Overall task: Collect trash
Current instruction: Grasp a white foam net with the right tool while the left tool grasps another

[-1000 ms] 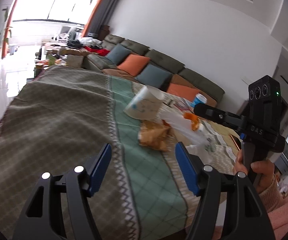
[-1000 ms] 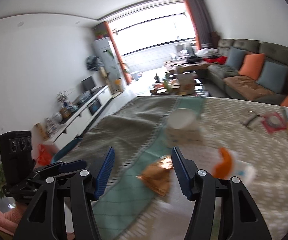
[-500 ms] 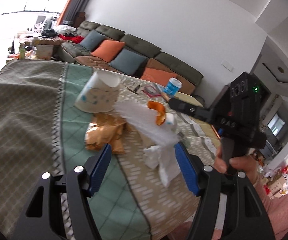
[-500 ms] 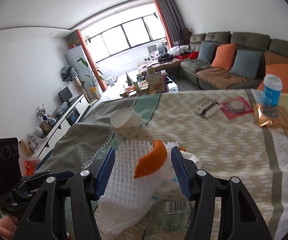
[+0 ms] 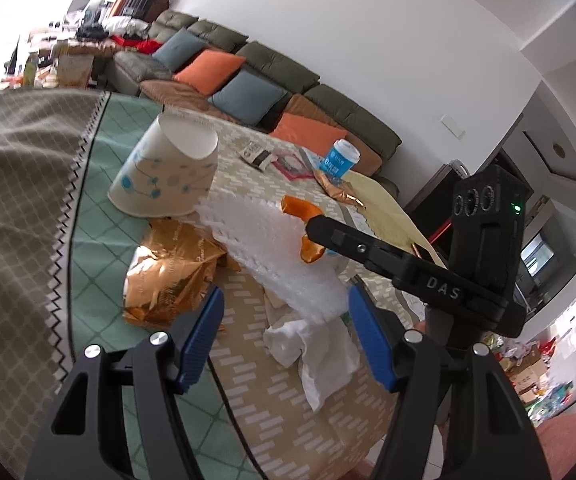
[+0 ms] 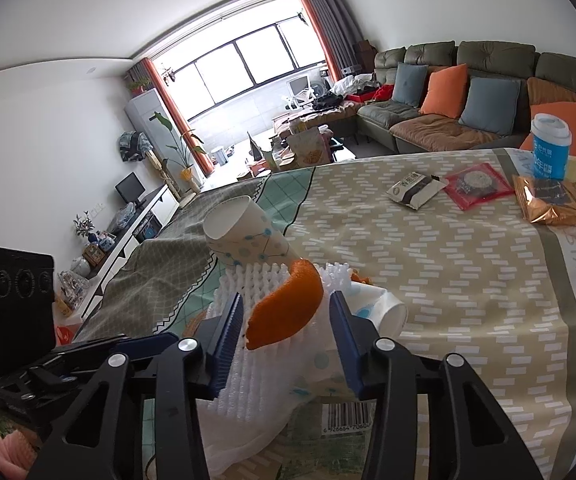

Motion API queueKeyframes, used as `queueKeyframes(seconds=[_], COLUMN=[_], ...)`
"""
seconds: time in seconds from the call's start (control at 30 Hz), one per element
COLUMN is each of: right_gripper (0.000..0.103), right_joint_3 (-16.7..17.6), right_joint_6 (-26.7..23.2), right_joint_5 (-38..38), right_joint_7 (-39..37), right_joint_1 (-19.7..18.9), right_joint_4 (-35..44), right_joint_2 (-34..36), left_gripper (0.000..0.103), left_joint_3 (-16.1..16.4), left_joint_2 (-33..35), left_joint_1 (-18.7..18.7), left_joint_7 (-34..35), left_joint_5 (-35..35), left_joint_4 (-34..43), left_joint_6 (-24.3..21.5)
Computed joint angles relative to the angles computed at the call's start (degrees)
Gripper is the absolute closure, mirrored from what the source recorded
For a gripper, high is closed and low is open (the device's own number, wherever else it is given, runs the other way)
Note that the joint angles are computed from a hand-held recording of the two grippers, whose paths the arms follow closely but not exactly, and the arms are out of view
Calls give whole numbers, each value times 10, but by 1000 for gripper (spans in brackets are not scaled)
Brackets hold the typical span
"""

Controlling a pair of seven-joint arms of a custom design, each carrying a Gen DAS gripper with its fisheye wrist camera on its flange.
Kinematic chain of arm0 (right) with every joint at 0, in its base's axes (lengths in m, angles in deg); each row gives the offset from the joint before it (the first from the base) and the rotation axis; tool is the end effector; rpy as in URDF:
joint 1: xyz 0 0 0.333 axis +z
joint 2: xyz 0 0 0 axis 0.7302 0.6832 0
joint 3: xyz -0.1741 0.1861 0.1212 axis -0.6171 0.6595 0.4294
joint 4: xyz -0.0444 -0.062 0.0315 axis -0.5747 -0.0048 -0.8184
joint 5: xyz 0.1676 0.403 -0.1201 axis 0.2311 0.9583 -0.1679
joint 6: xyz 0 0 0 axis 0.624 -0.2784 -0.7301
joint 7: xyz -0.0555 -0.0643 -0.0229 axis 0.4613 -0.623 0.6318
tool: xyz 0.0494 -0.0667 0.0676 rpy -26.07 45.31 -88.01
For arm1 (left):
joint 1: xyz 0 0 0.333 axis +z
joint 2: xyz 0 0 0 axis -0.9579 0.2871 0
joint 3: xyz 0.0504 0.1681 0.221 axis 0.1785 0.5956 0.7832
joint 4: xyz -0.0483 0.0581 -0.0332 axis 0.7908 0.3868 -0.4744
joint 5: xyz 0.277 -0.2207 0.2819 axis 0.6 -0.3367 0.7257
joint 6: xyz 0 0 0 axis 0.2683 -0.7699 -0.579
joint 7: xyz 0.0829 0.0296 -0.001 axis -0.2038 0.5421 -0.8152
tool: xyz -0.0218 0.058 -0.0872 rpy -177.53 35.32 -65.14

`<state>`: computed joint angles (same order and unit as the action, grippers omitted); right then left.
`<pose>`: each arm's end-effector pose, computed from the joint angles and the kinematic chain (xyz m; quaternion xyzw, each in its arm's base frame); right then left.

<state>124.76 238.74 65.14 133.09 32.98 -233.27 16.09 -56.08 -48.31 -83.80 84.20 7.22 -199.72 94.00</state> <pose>0.3430 0.2544 0.3202 -0.4650 0.7414 -0.2248 0.4283 0.4913 -0.1951 0.3212 0.2858 -0.8293 0.4515 0.1636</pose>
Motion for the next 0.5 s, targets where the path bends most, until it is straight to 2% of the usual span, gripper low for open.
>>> queueKeyframes(seconds=[0.27, 0.37, 0.5], right_gripper=[74, 86, 87], right_joint_3=[-10, -14, -15], right_joint_6=[4, 11, 14], right_joint_5=[6, 9, 19], right_joint_7=[6, 8, 8], right_joint_1=[22, 29, 38], right_joint_4=[-19, -27, -37], right_joint_2=[-17, -23, -33], left_gripper=[51, 57, 69], left_joint_3=[-13, -19, -30], left_joint_2=[58, 73, 84], left_joint_1=[6, 12, 13], left_joint_7=[-56, -67, -80], left_joint_5=[27, 28, 31], left_joint_4=[52, 67, 78], left_joint_6=[-25, -35, -33])
